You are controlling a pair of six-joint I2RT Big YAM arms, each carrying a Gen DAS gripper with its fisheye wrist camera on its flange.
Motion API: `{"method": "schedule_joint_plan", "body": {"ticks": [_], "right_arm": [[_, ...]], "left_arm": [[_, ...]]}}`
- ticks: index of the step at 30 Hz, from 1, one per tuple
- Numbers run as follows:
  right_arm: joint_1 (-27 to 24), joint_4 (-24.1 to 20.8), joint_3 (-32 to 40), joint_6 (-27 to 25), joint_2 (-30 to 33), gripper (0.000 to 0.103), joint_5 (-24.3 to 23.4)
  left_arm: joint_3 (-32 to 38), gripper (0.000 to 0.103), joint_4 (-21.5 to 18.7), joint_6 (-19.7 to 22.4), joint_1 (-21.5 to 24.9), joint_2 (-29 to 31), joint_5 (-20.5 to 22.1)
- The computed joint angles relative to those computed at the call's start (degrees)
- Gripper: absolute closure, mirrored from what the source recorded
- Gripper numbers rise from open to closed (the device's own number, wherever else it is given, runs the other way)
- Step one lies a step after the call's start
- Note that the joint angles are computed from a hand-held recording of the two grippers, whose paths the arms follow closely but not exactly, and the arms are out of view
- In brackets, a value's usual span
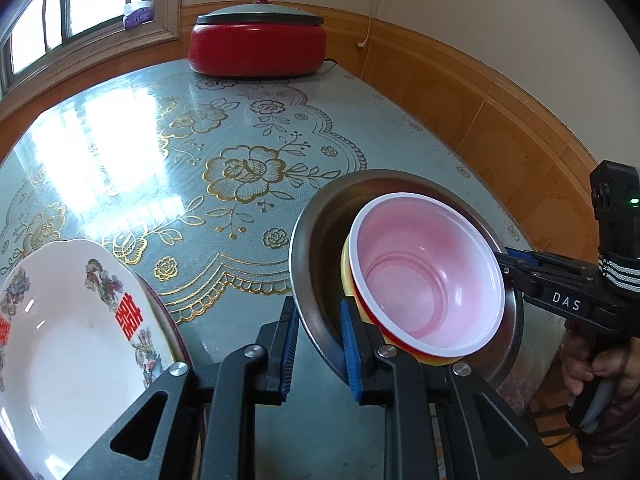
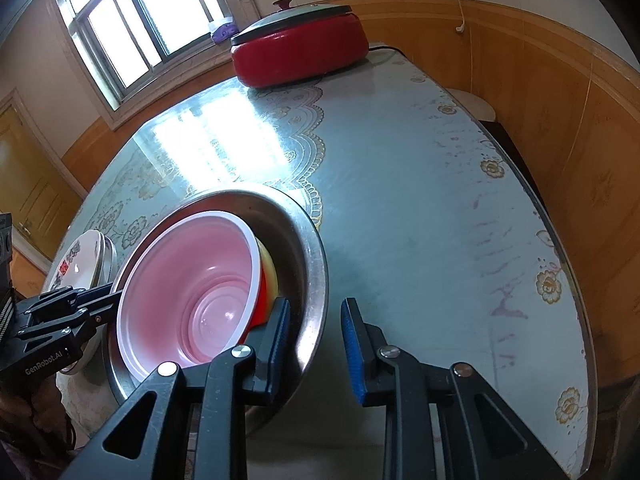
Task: Organize plates and bowls
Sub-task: 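Grasp the steel basin rim with the left tool while the right tool grasps the rim too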
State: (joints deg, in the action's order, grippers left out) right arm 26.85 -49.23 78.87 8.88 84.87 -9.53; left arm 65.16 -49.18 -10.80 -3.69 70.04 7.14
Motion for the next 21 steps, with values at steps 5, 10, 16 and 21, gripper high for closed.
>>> {"method": "schedule_joint_plan", "body": {"ticks": [5, 10, 16, 21], "right_arm": [[0.89, 0.94, -0.24, -1.36, -0.16, 0.088, 1.26], [0.67, 0.48, 0.32, -1.78, 0.29, 0.088, 0.51], [-0.08, 0.44, 0.5, -0.51, 0.68, 0.088, -1.61], [-0.69, 0.79, 0.14, 0.4, 0.69, 0.088, -3.28]], "left_arm": [[-0.83, 0.082, 0.74, -0.61, 0.42, -0.7, 1.21], [-1.14, 0.082, 0.59, -0.73, -0.29, -1.29, -0.2], [-1.22, 0.082, 1.0, -1.13, -1.01, -1.27, -1.93], [-1.07, 0.082, 1.17, -1.36, -1.37, -1.04, -2.87]]}}
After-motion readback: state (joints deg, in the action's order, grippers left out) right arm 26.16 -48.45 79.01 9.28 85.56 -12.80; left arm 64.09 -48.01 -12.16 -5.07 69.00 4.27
